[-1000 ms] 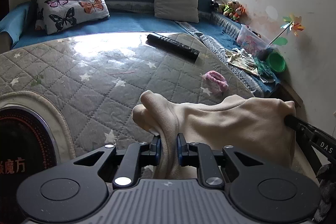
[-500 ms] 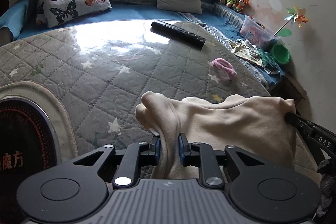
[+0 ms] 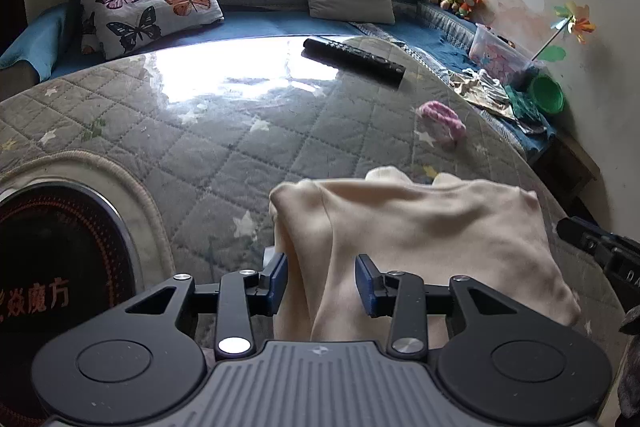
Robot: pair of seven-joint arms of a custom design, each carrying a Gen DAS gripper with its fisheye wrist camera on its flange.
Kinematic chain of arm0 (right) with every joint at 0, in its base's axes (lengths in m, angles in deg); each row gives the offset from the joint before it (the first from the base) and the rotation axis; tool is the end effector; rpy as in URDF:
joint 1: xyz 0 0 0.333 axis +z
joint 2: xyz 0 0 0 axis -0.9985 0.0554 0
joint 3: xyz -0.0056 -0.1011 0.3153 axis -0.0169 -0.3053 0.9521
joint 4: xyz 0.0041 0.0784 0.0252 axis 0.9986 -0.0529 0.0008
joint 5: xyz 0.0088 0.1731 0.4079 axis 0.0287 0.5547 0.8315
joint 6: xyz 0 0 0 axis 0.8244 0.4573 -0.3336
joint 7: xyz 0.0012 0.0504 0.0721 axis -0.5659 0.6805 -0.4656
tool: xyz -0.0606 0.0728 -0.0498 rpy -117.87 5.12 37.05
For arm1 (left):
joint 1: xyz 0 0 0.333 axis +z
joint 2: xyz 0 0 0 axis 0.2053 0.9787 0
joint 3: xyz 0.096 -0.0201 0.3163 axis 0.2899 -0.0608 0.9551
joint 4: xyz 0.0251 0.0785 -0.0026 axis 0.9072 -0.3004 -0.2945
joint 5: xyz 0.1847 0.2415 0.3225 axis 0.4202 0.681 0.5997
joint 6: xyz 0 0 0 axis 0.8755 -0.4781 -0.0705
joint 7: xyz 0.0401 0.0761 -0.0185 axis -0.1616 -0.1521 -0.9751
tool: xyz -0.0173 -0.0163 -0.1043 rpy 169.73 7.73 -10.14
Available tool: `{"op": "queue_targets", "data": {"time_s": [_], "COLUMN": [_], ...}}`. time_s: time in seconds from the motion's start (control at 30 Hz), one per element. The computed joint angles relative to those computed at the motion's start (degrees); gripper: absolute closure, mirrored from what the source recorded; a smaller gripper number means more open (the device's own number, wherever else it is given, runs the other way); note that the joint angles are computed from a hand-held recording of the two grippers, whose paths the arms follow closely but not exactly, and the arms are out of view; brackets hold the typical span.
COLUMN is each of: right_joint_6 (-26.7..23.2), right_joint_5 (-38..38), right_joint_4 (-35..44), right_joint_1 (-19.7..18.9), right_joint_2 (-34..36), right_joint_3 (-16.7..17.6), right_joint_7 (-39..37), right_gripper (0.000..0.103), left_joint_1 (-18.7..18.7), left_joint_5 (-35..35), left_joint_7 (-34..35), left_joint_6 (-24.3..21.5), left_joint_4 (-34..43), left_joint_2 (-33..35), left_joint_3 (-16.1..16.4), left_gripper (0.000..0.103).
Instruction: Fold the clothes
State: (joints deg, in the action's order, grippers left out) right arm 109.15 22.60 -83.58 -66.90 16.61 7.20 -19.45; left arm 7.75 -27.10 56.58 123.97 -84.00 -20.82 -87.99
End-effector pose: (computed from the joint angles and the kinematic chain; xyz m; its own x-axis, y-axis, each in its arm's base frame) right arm 0.5271 0.1593 0.4134 0.0378 -0.9839 -0.1748 -0.5637 0.1235 -0.8167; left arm 0.5727 -0.0438 0.4057 -0.1894 -0.9638 0.1878 -0.7845 0.0335 -0.6193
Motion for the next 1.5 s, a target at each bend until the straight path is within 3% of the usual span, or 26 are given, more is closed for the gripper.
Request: {"op": "queue_targets", "data": {"time_s": [0.1,0.27,0.37,0.47,0.53,0.7,0.87,1.0,1.07,1.37,1.5], "right_joint_6": [-1.2,-1.8,-1.6,-0.2,1.2,1.9,2.3,2.6,3.0,5.2,6.6], "right_joint_5": [-3.0,0.0,5.7,16.8,22.8,16.9,16.7,20.8,25.1,29.9,31.7], "right_joint_4": [-1.6,-2.6,-2.4,-0.4,0.8,-2.6,-3.8,-3.1,-2.2,-1.8,-1.7], "right_joint_1": [0.2,0.1,0.2,0.9,2.3,4.3,5.2,6.0,6.7,10.0,11.2], "right_joint_2": [-0.7,-0.9,-0.9,-0.4,-0.1,-2.0,-2.9,-2.8,-2.7,-2.4,-2.3], "right_joint_3": [0.2,2.1,3.1,3.8,3.3,2.3,3.2,3.9,4.0,4.1,4.1], "right_joint_7": [2.1,-1.4,-6.6,-17.8,-23.7,-16.6,-15.5,-18.8,-22.5,-26.0,-26.8], "right_gripper": [0.083,0.079,0.073,0.072,0.065,0.056,0.043,0.033,0.022,0.008,0.002], "left_joint_1": [0.0,-0.4,-0.8,-1.2,-1.7,-3.6,-7.1,-9.5,-10.9,-19.1,-21.7], "left_joint_5": [1.0,1.4,0.6,0.1,-0.5,0.0,-1.0,-1.3,-0.4,3.0,5.3], "left_joint_7": [0.2,0.8,2.1,3.0,3.9,6.0,8.2,9.5,9.5,9.1,8.7], "left_joint_6": [0.4,0.8,1.1,2.3,2.7,5.8,7.3,8.7,10.2,13.6,14.9], "left_joint_4": [-1.3,-3.1,-4.0,-5.1,-5.9,-8.9,-12.0,-14.6,-16.2,-21.5,-23.5], "left_joint_2": [-0.8,-1.5,-2.1,-2.8,-3.5,-5.9,-8.3,-10.4,-11.5,-15.9,-17.6], "left_joint_3": [0.1,0.9,1.5,2.0,2.5,4.0,7.4,9.8,10.9,19.2,22.1], "left_gripper": [0.06,0.057,0.054,0.05,0.049,0.042,0.03,0.019,0.015,0.0,0.0]}}
